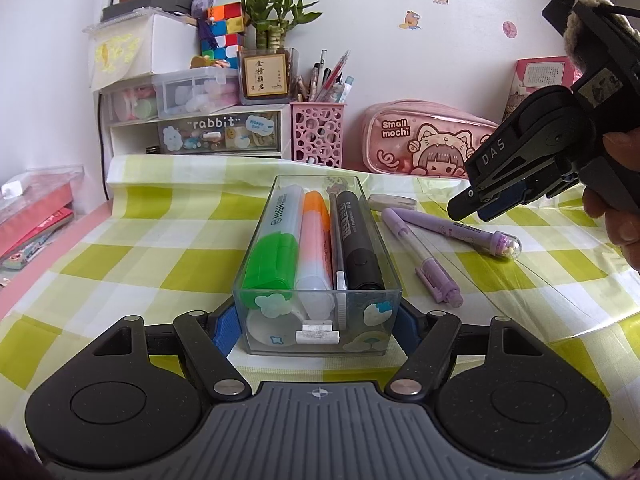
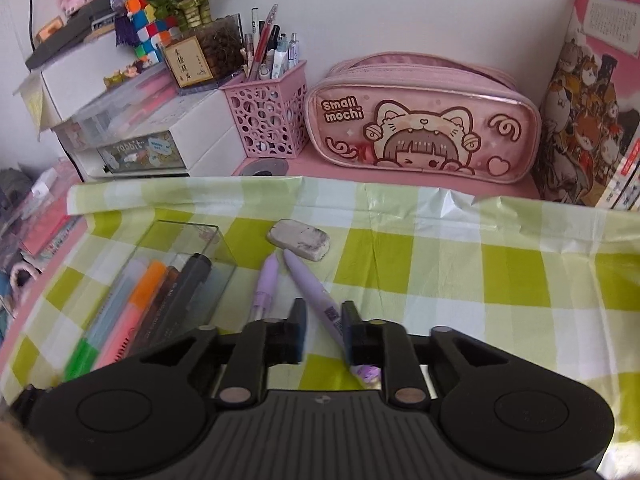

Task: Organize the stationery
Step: 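Grasp the lilac pen with the round clear cap using the right gripper, then lower the lilac pen into the clear box and open the right gripper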

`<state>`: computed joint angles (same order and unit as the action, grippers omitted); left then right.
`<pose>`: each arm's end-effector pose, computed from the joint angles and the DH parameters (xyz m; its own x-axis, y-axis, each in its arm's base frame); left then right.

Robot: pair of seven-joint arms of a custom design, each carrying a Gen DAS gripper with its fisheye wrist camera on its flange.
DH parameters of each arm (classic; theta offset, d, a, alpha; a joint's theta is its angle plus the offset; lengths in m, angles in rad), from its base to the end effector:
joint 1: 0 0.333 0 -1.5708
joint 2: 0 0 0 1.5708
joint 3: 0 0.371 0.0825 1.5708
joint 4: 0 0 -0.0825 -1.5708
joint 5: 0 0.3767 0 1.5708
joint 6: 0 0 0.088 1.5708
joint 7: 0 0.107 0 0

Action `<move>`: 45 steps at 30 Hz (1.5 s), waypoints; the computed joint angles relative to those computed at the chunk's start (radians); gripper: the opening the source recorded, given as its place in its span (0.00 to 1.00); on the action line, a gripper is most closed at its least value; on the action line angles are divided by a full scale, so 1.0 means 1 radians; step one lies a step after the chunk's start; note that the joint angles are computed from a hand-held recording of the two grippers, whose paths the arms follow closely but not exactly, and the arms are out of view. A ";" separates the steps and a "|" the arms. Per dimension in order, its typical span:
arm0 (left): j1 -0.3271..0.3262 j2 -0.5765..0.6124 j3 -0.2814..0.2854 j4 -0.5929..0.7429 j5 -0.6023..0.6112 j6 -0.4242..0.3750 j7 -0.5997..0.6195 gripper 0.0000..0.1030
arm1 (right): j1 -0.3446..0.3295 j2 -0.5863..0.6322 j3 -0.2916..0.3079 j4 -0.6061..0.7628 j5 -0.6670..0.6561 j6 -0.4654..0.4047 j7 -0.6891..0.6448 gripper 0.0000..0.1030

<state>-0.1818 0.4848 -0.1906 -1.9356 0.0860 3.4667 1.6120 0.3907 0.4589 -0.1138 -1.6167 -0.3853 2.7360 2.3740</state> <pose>0.6493 -0.2400 0.4224 -0.4216 -0.9067 -0.0049 -0.4432 0.2108 -0.8713 0.7043 0.2323 0.4871 -0.1449 -0.9813 -0.1266 -0.7403 0.1924 -0.6441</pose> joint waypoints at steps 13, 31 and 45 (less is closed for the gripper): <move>-0.002 0.000 0.002 0.000 0.001 0.000 -0.002 0.70 | -0.024 0.031 0.039 0.021 0.112 -0.007 -0.063 0.09; 0.013 0.004 -0.012 0.000 0.018 0.006 -0.011 0.70 | 0.002 -0.033 0.049 -0.130 0.370 0.312 0.126 0.09; 0.007 0.002 -0.007 -0.003 0.014 0.010 -0.011 0.70 | 0.019 -0.004 0.072 -0.044 0.358 0.240 0.085 0.09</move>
